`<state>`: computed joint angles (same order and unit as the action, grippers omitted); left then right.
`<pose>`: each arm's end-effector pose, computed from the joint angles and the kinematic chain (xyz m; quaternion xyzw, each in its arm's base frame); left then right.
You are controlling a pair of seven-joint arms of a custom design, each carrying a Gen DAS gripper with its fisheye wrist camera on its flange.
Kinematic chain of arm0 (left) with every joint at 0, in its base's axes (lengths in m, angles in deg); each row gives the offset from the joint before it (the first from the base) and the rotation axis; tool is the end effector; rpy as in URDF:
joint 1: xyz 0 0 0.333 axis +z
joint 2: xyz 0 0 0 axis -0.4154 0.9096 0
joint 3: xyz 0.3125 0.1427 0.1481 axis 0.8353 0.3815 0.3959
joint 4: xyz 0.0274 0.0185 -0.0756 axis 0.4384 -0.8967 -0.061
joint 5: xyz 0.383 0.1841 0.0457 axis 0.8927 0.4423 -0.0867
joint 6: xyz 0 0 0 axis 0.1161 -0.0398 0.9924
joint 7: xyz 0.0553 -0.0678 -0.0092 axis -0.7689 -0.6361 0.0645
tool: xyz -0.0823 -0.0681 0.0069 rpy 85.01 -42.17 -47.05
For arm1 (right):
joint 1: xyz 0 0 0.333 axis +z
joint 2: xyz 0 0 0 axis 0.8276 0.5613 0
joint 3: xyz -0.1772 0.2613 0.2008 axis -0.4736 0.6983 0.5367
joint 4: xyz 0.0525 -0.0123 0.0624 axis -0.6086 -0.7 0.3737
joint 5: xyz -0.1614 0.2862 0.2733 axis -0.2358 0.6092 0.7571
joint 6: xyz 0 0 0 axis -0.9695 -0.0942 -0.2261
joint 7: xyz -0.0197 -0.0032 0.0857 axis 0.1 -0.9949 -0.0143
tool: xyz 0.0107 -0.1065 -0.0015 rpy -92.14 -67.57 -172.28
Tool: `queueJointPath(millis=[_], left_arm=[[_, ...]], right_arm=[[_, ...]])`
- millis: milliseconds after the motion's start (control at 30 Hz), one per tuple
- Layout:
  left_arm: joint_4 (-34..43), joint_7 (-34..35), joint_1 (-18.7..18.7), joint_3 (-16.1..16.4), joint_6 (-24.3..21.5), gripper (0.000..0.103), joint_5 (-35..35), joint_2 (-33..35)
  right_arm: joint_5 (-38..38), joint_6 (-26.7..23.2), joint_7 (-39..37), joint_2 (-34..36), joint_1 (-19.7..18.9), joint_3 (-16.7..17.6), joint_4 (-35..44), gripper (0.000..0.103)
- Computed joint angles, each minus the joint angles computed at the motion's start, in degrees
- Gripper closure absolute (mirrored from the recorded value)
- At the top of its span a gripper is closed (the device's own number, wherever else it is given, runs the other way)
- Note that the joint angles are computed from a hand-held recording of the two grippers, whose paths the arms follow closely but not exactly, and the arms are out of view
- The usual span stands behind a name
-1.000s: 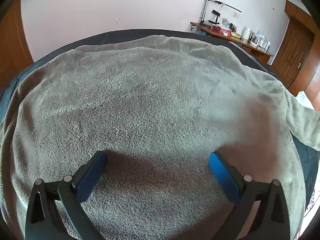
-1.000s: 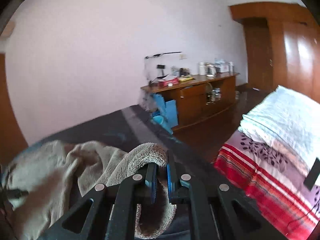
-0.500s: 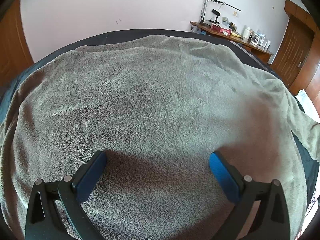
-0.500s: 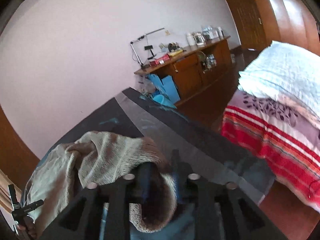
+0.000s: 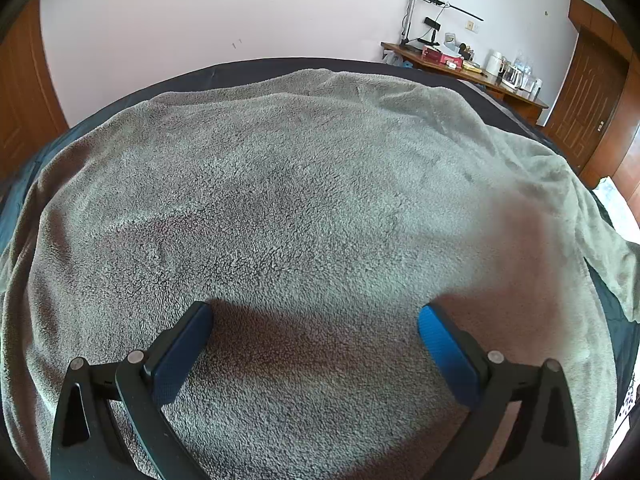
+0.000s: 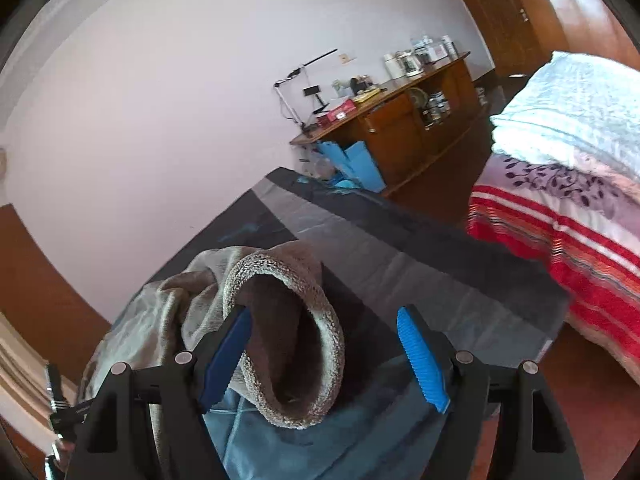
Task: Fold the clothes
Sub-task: 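Grasp a blanket corner with the right gripper and lift it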
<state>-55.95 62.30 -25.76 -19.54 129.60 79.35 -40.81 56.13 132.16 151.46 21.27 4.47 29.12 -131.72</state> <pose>0.7667 -0.1860 0.5341 -0.4876 0.8165 -0.2811 0.1283 0.4530 0.0754 0.4987 -0.2348 0.8380 -0.2978 0.3924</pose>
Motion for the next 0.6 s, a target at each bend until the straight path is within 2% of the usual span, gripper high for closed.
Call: queueJointPath(millis=[167, 267, 367, 433, 567, 600], left_arm=[[0.2, 0.0, 0.0, 0.0, 0.0, 0.0, 0.2, 0.2], [0.3, 0.0, 0.0, 0.0, -0.1, 0.0, 0.3, 0.3], [0.4, 0.1, 0.1, -0.1, -0.1, 0.0, 0.2, 0.3], [0.3, 0.3, 0.3, -0.3, -0.1, 0.0, -0.3, 0.3], [0.5, 1.0, 1.2, -1.0, -0.3, 0.0, -2.4, 0.3], [0.5, 1.1, 1.2, -0.9, -0.4, 0.0, -2.5, 0.3]], right_arm=[[2.5, 10.9, -2.0, 4.9, 1.3, -0.2, -1.8, 0.026], [4.3, 13.0, -3.9, 6.3, 1.1, 0.7, -1.7, 0.026], [5.8, 8.9, -6.2, 7.4, -0.1, 2.1, 0.3, 0.026], [6.6, 4.2, -7.7, 7.6, -1.9, 3.6, 2.3, 0.026], [2.0, -3.7, -7.6, 6.3, -7.2, 7.4, 6.7, 0.026], [0.7, -4.6, -7.4, 6.5, -7.8, 7.8, 7.3, 0.032]])
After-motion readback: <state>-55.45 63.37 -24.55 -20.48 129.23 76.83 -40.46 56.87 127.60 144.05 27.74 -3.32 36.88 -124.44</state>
